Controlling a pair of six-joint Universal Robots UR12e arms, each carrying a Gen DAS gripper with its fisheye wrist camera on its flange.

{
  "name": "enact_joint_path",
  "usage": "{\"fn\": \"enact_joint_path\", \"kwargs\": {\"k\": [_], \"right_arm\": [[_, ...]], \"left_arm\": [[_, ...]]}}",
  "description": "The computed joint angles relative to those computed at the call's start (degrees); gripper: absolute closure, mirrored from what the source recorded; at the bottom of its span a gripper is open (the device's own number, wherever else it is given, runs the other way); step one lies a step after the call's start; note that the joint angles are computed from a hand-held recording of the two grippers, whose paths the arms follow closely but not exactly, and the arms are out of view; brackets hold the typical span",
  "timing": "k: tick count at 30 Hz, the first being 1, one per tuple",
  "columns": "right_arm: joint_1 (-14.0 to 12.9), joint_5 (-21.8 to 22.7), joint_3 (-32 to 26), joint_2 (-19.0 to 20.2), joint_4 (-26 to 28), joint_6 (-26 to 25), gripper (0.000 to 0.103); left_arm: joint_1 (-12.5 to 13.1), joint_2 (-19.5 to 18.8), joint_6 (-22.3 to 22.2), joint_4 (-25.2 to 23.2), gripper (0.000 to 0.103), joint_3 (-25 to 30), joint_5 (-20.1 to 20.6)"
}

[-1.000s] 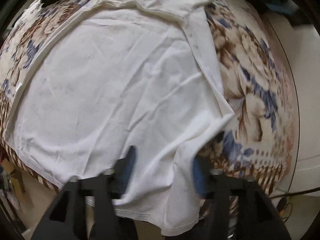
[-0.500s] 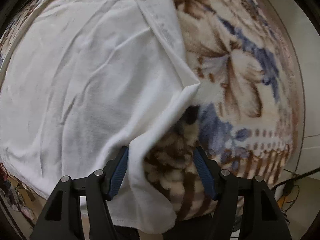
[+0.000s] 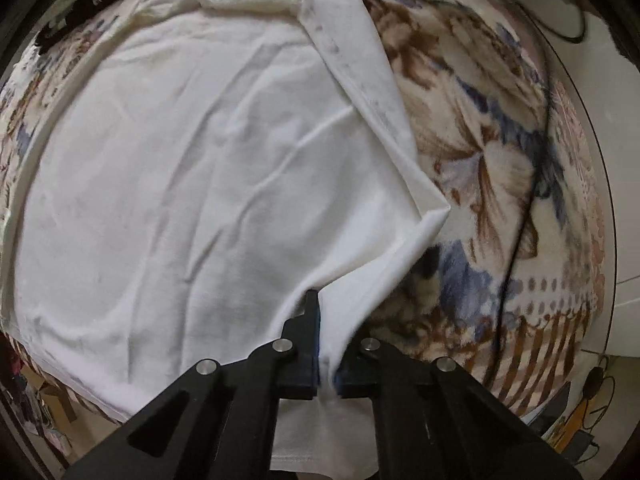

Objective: Fold small clothes
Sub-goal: 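Fold the held hem edge over the shirt body with the left gripper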

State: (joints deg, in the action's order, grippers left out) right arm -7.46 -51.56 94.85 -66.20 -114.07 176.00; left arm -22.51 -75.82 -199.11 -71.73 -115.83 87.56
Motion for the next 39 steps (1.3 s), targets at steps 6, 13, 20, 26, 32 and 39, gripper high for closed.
{"fn": "enact_joint_path", "kwargs": {"k": [6, 13, 20, 26, 32, 39], "right_arm": [[1.0, 3.3, 0.1, 0.4, -3.0, 2.7, 0.029], [2.7, -0.9, -4.3, 1.6, 7.9, -5.3, 0.029], [3.0, 0.5, -4.5, 2.7, 5.7, -2.5, 0.032], [2.1, 3.6, -2.4, 1.8, -1.0, 4.2, 0.095], [3.3, 1.9, -3.3, 0.0, -2.3, 8.2, 0.096], [9.2, -6.2, -12.2, 1.0, 4.0, 12.5, 0.096]], "left_arm": [[3.5, 4.1, -1.7, 1.4, 0.100, -0.7, -5.2], [5.1, 5.9, -2.6, 1.7, 0.098, -3.1, -12.5], [4.6, 6.9, -7.3, 2.4, 0.101, -3.5, -9.1], [6.4, 8.3, -6.0, 1.6, 0.101, -2.2, -4.6], [11.6, 10.9, -2.9, 0.1, 0.101, -1.7, -2.5], [20.2, 13.0, 2.6, -1.4, 0.101, -1.9, -2.5]]}}
